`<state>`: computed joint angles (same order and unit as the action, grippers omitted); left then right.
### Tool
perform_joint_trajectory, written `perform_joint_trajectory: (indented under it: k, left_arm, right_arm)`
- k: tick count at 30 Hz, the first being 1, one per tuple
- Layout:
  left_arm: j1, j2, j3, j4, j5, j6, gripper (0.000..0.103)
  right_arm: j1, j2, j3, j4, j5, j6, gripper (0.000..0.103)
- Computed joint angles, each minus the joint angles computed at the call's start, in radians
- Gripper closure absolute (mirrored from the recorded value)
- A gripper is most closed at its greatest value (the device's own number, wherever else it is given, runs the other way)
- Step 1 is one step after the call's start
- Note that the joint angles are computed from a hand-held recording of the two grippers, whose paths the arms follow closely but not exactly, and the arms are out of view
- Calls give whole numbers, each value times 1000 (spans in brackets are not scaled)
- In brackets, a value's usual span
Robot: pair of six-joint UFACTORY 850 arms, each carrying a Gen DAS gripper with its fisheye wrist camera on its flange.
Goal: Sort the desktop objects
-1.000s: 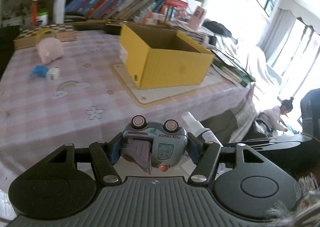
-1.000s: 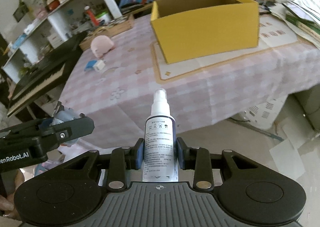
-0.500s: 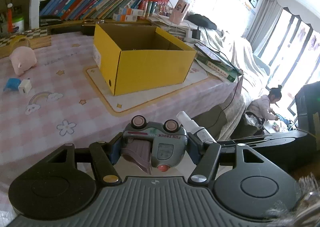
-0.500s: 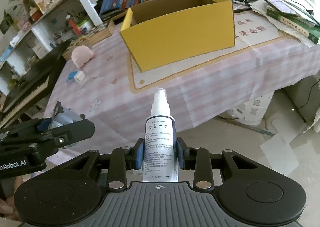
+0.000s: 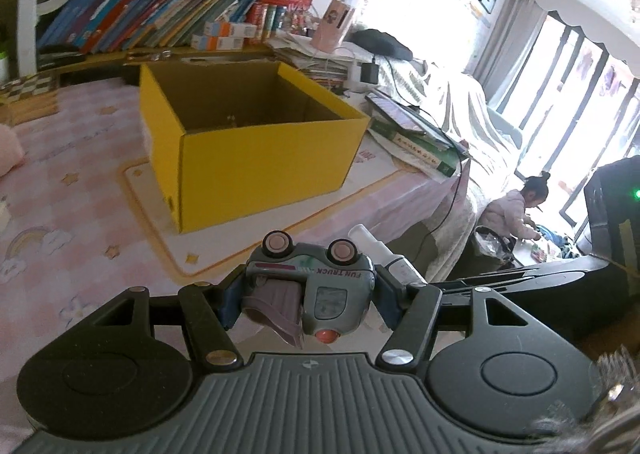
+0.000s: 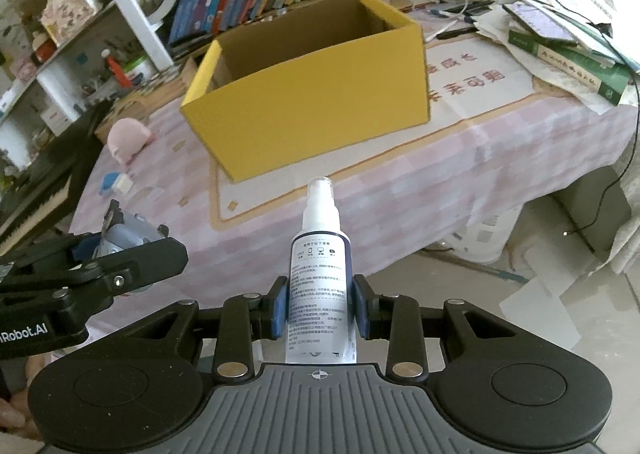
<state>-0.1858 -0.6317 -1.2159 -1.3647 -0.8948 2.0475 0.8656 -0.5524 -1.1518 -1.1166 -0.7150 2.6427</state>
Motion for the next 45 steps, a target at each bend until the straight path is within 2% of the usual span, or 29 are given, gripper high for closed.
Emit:
perform_joint_trajectory:
  k: [7,12,18,23,29,34,39,45]
  left_arm:
    - [-42,-11,-40,-78,-23,29,42]
    - [-71,-21,-85,-158,-36,44,42]
    - [-114,-38,-141,-262,0,73,42]
    - [-147,-62,-194,-336,62,95,42]
    - [-188,-125,-291,-375,185,88,42]
    - [-225,-190,-378,-359,299,72,42]
    - [-255,-252,-457,-257,384,-5,42]
    - [-280,-312,-524,-71,452,-154,42]
  right_arm:
    - [-32,68,67,-59,-59,24,70]
    - [-65,133,114,-165,-107,50,70]
    - [-141,178,136,-325,-97,28,70]
    - [-220,181,138,-462,-32,5,70]
    - [-328,152,123,-583,95,-38,70]
    - [-396,100,81,-623,196,-131,70]
    - [-443,33,16,-549,285,-333,70]
    - [-488,-61,-95,-264,359,-779,70]
